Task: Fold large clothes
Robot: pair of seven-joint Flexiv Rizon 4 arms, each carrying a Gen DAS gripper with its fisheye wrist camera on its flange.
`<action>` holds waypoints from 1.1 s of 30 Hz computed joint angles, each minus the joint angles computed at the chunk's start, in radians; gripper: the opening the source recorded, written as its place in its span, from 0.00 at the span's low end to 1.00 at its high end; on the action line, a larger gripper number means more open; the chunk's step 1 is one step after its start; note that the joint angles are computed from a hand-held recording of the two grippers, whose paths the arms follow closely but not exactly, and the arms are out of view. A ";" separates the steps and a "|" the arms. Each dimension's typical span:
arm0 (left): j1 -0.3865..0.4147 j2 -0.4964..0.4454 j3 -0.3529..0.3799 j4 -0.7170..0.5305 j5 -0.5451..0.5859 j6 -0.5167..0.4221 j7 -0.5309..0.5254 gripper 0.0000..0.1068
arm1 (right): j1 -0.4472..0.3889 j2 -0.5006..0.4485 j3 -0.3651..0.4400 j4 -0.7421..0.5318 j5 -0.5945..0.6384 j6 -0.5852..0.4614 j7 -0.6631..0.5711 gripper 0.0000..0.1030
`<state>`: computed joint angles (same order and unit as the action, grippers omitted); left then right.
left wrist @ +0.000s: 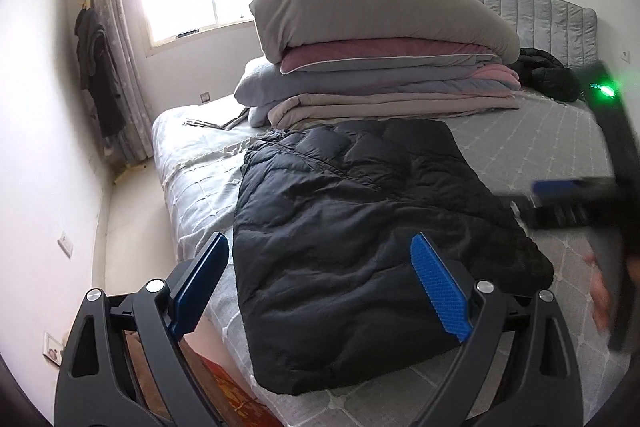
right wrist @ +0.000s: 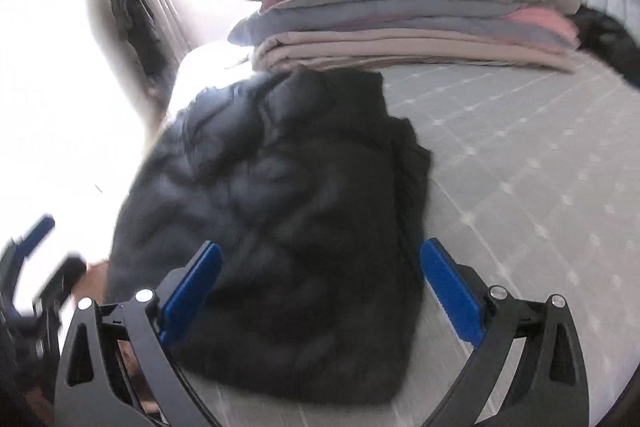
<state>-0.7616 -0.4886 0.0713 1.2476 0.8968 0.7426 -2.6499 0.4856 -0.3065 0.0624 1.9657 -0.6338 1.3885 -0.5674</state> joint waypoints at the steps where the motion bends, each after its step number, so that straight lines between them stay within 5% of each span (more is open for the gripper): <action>1: -0.003 0.000 0.000 0.000 0.000 -0.003 -0.004 0.83 | 0.027 0.028 -0.030 0.040 -0.056 0.021 0.043 0.93; 3: -0.009 0.004 0.000 0.002 0.003 -0.011 -0.016 0.83 | 0.070 0.086 -0.105 0.117 -0.237 0.084 0.208 0.93; 6: -0.007 0.012 -0.007 0.014 -0.013 -0.021 -0.033 0.83 | 0.079 0.123 -0.093 0.139 -0.341 0.019 0.290 0.93; 16: 0.015 0.052 -0.032 0.084 -0.088 -0.066 -0.114 0.83 | 0.026 0.110 0.038 0.091 -0.400 -0.131 0.386 0.93; 33: 0.024 0.054 -0.054 0.074 -0.065 -0.104 -0.099 0.83 | -0.013 0.117 0.077 0.084 -0.509 -0.196 0.481 0.93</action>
